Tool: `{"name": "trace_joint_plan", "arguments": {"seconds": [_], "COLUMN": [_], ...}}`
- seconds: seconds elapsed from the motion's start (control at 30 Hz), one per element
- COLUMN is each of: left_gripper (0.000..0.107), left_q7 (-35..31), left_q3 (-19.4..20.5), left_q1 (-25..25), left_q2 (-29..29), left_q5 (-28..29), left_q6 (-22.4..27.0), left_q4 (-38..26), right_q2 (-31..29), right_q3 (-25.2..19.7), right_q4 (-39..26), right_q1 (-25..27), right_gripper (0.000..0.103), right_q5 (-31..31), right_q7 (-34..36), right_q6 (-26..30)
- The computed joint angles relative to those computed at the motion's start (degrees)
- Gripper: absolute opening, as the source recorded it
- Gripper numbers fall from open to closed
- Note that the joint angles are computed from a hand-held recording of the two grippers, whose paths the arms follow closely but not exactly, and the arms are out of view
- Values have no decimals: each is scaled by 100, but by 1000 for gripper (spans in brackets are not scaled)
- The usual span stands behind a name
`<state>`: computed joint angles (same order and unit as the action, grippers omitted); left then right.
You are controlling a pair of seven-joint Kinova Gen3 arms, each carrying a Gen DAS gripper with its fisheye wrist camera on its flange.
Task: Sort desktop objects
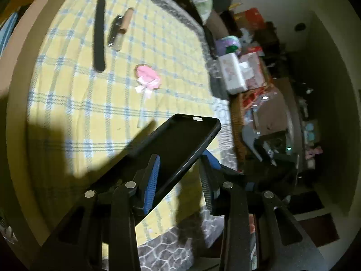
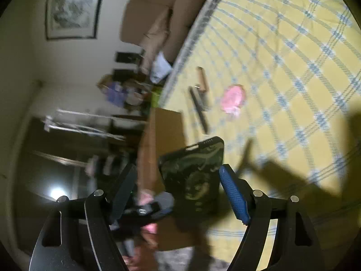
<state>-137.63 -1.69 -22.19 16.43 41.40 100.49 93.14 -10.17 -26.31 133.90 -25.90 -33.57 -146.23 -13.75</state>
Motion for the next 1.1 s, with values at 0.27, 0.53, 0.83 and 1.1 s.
{"name": "trace_joint_plan", "arguments": {"seconds": [0.27,0.53,0.83,1.1], "left_gripper": [53,55,57,57], "left_q7": [-448,-640,-1129,-1427], "left_q3": [-532,-729,-852,-847], "left_q1": [1795,2012,1890,1776], "left_q2": [-1241,-1550,-1602,-1572], "left_q5": [-1743,-1808,-1645,-1645], "left_q6": [-1862,-1916,-1528,-1306], "left_q4": [660,816,600,558], "right_q2": [574,597,468,519], "right_q3": [666,407,427,611], "right_q4": [167,475,579,551], "right_q1": [-862,-508,-295,-322], "right_gripper": [79,80,80,80], "right_q5": [594,1736,2879,3417], "right_q7": [-889,-2260,-3294,-3724], "right_q6": [-509,-1284,-1770,-1736]}}
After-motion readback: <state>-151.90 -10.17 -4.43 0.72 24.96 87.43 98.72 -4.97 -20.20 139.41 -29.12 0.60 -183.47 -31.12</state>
